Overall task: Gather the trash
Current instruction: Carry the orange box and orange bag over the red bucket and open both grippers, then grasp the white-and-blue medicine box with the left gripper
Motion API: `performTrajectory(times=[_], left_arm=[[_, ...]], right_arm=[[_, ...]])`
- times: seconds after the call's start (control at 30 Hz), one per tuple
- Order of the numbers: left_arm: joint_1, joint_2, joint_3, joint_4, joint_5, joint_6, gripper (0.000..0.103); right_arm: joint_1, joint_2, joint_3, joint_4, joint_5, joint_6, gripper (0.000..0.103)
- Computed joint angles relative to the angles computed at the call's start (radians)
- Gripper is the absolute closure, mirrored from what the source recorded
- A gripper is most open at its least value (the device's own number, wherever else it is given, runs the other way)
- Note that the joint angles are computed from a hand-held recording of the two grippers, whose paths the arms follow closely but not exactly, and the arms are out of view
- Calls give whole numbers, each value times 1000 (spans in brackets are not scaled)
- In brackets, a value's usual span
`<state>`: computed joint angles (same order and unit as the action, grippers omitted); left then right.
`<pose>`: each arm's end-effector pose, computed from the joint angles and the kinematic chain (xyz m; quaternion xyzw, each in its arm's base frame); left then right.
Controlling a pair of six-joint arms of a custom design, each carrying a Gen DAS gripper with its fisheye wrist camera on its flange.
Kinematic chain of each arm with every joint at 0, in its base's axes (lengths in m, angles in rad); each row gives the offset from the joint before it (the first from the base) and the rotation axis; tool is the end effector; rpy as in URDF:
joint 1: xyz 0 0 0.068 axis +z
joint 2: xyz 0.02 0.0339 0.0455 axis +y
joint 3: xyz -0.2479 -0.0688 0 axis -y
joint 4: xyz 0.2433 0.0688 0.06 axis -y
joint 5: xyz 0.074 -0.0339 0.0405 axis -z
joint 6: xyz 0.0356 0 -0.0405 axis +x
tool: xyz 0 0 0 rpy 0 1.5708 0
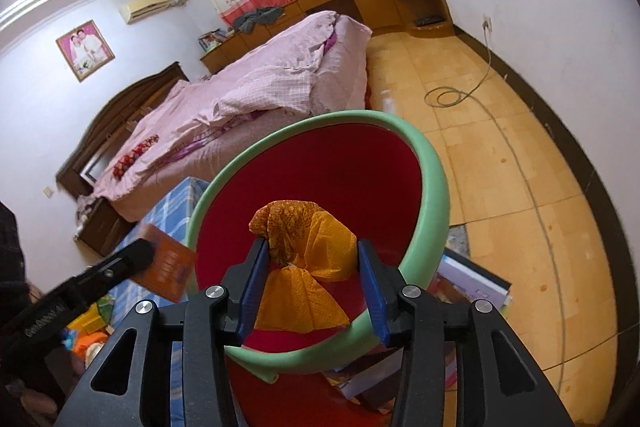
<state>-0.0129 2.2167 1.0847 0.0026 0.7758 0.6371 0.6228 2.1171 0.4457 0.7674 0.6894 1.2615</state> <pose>0.3690 -0.0297 0.0268 0.3669 0.8295 -0.2890 0.3062 0.2137 0.1256 -0.0025 0.3842 0.8097 0.0614 0.4394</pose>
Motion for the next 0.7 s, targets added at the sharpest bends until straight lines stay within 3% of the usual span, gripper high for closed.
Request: performTrajectory(times=[0.2,0.37,0.7], left_arm=[[-17,9,-8,20,-19,-11,50],[-14,-2,-18,39,-47,-51,49],[53,-86,-93,34,-40,-33,49]], right_arm=[[5,3,-12,40,21,-20,51],[5,1,-7,27,24,-26,36],[98,-85,-18,-110,108,82,35]])
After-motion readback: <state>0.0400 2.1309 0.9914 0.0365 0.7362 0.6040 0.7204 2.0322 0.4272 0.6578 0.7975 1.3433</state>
